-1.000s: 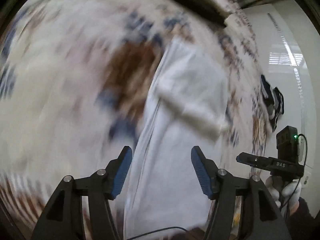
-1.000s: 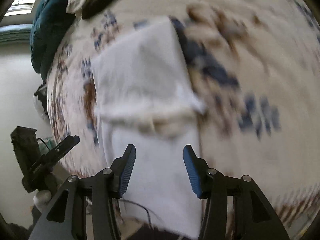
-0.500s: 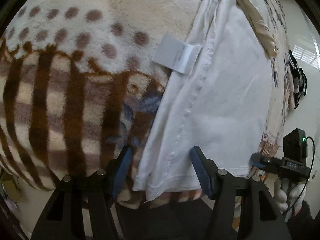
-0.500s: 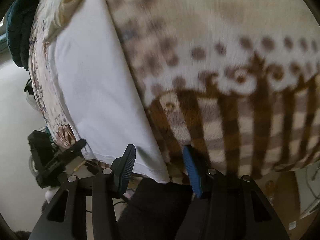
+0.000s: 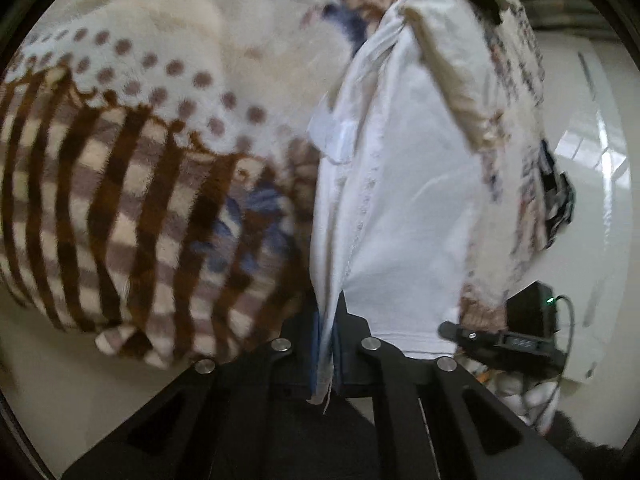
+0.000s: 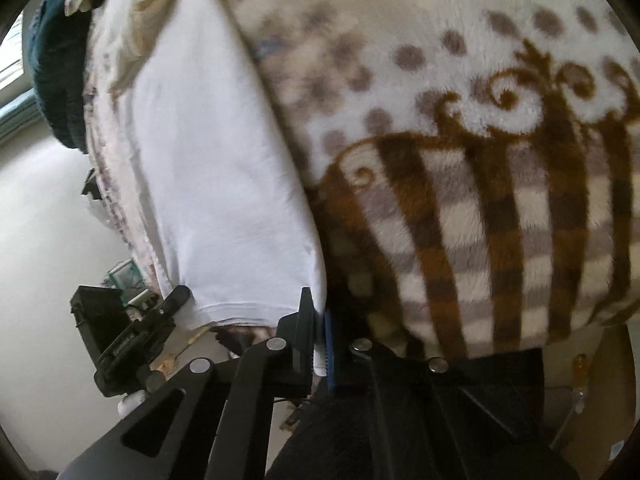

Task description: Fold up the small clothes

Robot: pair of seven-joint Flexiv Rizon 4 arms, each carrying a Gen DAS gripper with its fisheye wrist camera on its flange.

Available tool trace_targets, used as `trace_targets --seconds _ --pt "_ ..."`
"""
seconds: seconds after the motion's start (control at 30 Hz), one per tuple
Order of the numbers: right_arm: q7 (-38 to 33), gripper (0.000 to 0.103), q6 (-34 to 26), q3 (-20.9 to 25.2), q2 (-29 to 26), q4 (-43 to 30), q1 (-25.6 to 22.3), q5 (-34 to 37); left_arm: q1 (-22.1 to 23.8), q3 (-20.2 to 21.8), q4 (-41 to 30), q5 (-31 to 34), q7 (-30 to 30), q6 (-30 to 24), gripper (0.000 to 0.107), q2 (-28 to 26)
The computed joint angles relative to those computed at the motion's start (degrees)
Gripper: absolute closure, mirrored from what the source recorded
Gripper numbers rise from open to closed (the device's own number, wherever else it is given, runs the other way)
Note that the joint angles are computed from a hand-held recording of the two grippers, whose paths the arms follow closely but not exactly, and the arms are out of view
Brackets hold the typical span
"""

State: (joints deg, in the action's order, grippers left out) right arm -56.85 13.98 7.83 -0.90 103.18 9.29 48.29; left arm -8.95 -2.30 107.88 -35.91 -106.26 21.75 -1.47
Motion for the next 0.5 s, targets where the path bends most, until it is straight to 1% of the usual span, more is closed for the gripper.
trace_targets --seconds 0.13,0.23,0.3,0.37,0.47,0.5 --pt "0.1 0.1 -0.5 -0.8 0.8 -2.9 -0.4 1.6 0.6 0.1 -2.3 -3.7 -1.8 0.7 0.104 -0.1" --pt "0.1 0.1 -0.7 -1.6 0.3 -6.2 -0.8 2.3 1.0 -0.6 -7.0 -5.2 -3.0 2.6 0.104 -2.8" --pt "0.3 0.1 0.1 -2.1 -1.1 -9.7 -1.0 2.3 1.3 -1.4 -11.0 -6.3 -3.1 4.8 0.104 -5.9" --pt "0.2 0.1 1.1 -2.4 -3.1 -13.2 -1.4 2.2 1.8 -2.6 -15.3 -8.3 -2.4 7.4 0.104 -10.1" --pt "0.2 0.1 2.9 -2.5 -8.9 -21.0 -2.2 1.2 2.7 -4.4 -24.4 -7.7 -2.3 10.3 0.104 -18.1" --pt "0.3 0.1 3.8 -2.4 -11.5 -24.3 -2.3 -0.1 3.1 -4.9 -28.1 -6.8 -2.7 10.9 0.104 -21.3"
